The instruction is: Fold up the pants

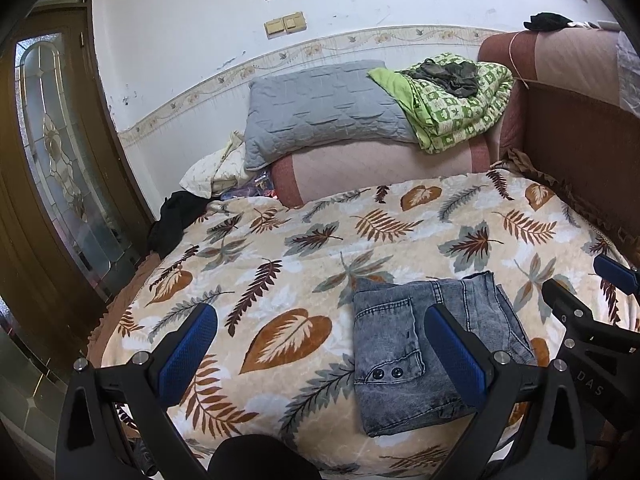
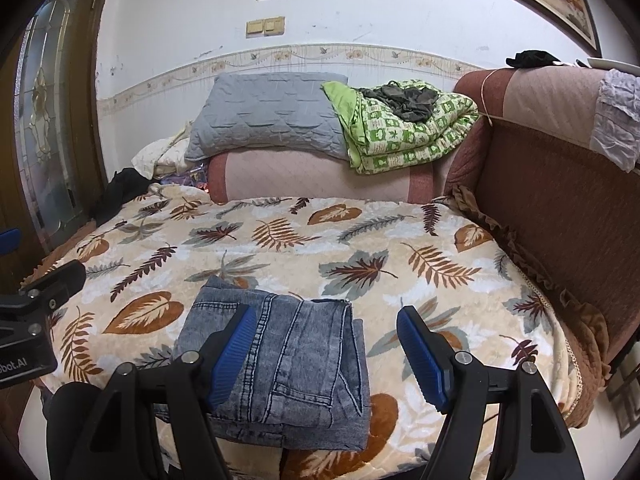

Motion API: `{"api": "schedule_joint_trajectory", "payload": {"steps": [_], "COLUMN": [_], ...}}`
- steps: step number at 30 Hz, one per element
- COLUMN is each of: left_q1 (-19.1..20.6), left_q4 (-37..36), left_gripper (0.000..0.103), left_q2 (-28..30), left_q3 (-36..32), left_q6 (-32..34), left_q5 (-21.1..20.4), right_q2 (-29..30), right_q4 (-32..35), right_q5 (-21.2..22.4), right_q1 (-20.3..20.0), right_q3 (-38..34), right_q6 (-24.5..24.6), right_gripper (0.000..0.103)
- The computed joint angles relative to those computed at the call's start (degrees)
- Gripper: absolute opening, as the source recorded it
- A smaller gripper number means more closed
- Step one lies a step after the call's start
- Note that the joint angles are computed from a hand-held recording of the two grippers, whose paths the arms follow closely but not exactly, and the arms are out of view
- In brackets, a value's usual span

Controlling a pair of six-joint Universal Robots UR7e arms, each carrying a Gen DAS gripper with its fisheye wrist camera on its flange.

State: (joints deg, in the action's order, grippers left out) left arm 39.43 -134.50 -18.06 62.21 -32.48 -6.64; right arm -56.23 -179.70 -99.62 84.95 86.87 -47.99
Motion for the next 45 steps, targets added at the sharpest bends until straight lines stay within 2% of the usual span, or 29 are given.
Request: {"api": "schedule_joint_trajectory", "payload": {"steps": [4, 10, 14, 31, 36, 45], "left_q1": [0.17, 0.82, 1.01, 1.23, 1.15, 1.06], "left_q4": [0.37, 10.28, 11.33, 13.11, 15.59, 15.08], "left_gripper": [0.103, 0.103, 0.103, 0.103, 0.103, 0.103], "left_q2": [-0.2, -2.06, -3.05, -3.43, -3.08, -2.63], "left_q3": [0.44, 1.58, 2.55, 2.76, 1.8, 1.33], "left_q6": [-0.85, -10.8, -13.18, -14.98, -16.33, -15.47], "left_q5": [-0.08, -0.78, -0.63, -0.27, -0.29, -0.02], "right_q2": [0.21, 0.83, 1.09, 1.42, 1.4, 1.41], "right_q4": [0.12, 0.15, -0.16, -0.16, -0.04, 0.03], "right_q5": [-0.21, -1.48, -1.66, -1.9, -1.77, -1.45], "right_q1": [-0.06, 0.2, 0.41, 0.48, 0.39, 0.17], "right_q3": [-0.03, 0.26, 0.28, 0.56, 0.47, 0.41], "right_q6": [-0.08, -0.94, -1.21, -1.02, -1.03, -0.95], "right_gripper": [0.076, 0.076, 0.076, 0.076, 0.076, 0.076]}}
